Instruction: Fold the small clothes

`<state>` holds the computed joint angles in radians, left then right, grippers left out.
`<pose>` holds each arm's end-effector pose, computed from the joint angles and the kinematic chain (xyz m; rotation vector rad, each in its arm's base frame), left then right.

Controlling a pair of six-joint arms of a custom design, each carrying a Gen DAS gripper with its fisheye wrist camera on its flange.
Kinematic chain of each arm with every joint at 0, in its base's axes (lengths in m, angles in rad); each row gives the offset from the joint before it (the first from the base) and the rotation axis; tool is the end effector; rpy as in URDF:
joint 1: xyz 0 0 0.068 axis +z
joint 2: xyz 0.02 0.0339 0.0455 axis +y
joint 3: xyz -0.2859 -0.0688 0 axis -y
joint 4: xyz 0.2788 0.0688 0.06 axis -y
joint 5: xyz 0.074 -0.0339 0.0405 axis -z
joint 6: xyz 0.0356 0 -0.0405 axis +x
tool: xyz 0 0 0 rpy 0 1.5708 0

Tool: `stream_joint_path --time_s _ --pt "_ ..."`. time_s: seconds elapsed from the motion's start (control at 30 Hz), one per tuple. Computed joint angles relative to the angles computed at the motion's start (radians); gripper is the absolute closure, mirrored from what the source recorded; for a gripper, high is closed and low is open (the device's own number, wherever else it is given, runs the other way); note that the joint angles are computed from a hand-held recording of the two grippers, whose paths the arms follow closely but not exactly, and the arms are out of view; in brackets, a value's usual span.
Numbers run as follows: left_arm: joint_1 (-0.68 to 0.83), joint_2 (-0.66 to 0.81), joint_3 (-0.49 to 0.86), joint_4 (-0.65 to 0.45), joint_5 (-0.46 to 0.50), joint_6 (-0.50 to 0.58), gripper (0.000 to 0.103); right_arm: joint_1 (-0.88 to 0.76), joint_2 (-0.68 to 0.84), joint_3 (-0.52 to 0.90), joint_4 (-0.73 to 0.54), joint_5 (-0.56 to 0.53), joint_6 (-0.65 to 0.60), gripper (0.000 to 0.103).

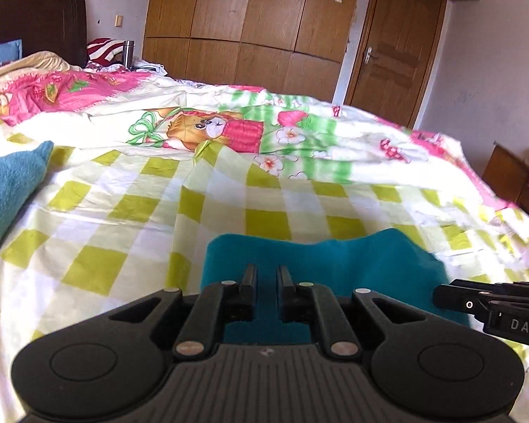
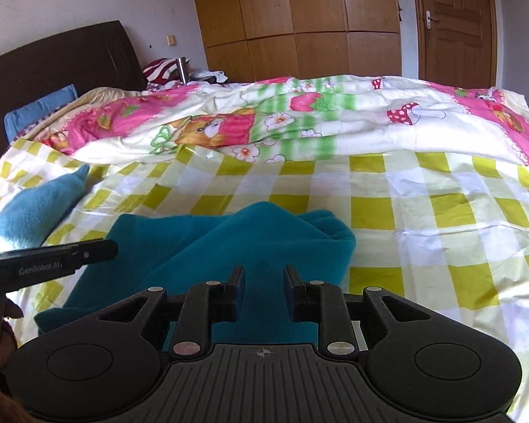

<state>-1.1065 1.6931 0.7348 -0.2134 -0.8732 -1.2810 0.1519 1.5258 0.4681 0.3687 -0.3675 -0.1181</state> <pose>0.1596 -0.2577 0.1144 -0.3976 2.1683 -0.0356 0.2739 0.0549 0.1175 -0.4944 2.1853 0.4325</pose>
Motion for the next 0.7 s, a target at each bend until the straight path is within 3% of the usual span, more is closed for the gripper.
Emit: stream_joint_path --time_s 0.1,0.27,0.33,0.4,0.53,0.7 --pt "0.066 0.063 0.012 0.016 0.109 0.025 0.075 0.061 0.147 0.053 0.089 0.078 0.024 0.077" --pt "0.042 0.095 -0.005 0.036 0.103 0.003 0.071 0.091 0.3 0.133 0.104 0.099 -0.007 0.072" --pt "0.027 0.06 -0.008 0.002 0.092 -0.037 0.071 0.093 0.271 0.109 0.115 0.11 -0.006 0.072" --pt "-0.019 0.042 0.026 -0.13 0.053 -0.119 0.072 0.089 0.186 0.043 0.137 0.114 0.006 0.072" --pt "-0.148 0.06 0.119 -0.395 0.022 -0.276 0.072 0.064 -0.126 -0.161 0.092 0.082 -0.023 0.069" --pt "-0.293 0.171 0.248 -0.64 0.039 -0.471 0.071 0.027 -0.564 -0.363 -0.233 -0.029 -0.095 0.066"
